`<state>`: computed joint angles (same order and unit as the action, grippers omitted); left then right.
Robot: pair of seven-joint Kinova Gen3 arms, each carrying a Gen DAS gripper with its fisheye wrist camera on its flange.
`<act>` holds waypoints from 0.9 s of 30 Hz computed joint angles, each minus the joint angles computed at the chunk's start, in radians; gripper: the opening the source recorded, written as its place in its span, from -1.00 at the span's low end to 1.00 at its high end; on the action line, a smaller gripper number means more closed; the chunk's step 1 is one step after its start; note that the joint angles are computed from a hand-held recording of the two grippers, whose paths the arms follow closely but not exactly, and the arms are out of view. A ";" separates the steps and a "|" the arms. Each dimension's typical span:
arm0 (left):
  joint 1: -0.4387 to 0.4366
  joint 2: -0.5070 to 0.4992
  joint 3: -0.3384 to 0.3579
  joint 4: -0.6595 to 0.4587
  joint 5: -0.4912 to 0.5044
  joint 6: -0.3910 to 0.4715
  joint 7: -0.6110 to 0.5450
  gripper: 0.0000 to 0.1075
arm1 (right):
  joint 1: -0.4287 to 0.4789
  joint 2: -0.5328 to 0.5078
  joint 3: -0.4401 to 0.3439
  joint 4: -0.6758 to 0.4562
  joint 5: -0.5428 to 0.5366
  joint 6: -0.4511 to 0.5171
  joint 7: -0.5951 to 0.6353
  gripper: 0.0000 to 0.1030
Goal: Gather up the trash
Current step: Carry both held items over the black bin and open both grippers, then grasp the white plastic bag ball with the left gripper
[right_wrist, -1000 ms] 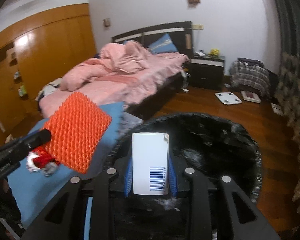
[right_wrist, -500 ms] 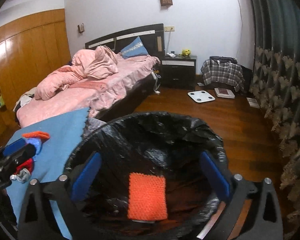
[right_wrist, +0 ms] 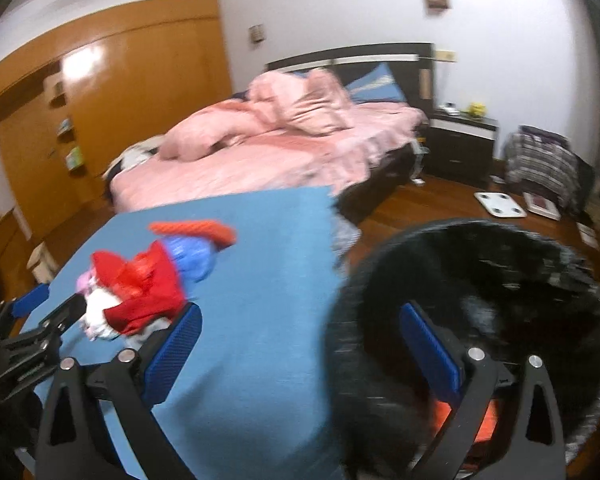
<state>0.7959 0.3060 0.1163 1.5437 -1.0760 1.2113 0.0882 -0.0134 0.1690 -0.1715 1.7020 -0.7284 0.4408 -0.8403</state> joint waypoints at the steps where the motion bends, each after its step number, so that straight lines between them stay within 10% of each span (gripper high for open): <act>1: -0.010 -0.009 -0.003 0.017 0.017 -0.006 0.009 0.43 | -0.026 0.004 -0.006 0.007 0.020 -0.015 -0.013 0.88; 16: -0.105 0.001 -0.006 0.042 0.074 -0.121 -0.044 -0.10 | -0.109 0.068 -0.048 -0.013 0.207 -0.055 -0.184 0.84; 27: -0.092 0.029 -0.040 0.012 0.143 -0.122 -0.100 -0.04 | -0.084 0.072 -0.081 -0.012 0.207 -0.044 -0.159 0.78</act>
<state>0.7038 0.3350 0.0760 1.5555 -0.9331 1.0890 -0.0121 -0.0970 0.2409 -0.2523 1.6903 -0.5213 0.3963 -0.9988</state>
